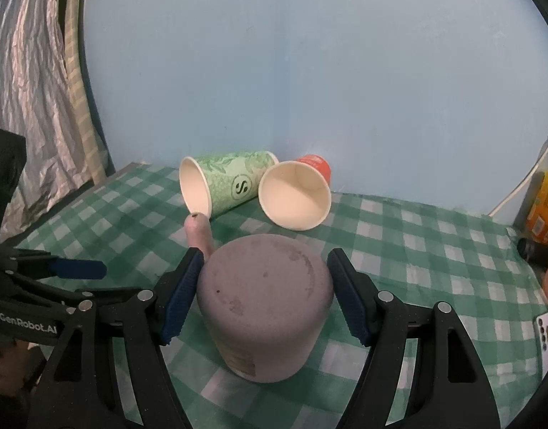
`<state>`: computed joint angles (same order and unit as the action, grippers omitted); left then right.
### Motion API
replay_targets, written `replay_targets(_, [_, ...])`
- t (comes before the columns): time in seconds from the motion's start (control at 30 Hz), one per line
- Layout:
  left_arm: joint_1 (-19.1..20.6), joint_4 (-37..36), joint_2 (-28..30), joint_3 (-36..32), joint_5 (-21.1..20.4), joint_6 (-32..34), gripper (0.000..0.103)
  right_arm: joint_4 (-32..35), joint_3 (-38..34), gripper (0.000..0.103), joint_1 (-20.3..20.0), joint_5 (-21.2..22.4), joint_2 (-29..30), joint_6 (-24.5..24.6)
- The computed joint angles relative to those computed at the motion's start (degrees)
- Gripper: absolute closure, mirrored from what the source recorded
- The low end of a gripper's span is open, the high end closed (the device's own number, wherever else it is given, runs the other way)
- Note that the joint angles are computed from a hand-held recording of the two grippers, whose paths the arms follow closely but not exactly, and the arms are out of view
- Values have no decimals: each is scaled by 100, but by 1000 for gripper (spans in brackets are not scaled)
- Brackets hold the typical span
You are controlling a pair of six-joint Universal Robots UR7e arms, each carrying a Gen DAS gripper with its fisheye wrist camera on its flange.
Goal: Flip cup upside down
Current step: 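Open the right gripper and withdraw from the upside-down pink mug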
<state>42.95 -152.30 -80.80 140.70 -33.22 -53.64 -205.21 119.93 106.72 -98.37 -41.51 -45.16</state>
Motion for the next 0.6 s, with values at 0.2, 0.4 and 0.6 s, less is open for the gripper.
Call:
replay_targets(0.2, [-295,180,-16,102,364,-276,17,-77,118,24,24,-17,-190,183])
replay_targets(0.4, [-717,148,28,263,854,-534,11,-104,353,19,29,-66,-540,437])
replay_targets(0.6, [-1188,1297,-90,280,1458,-1530,1,-184,625,15,12,-126,-852,534])
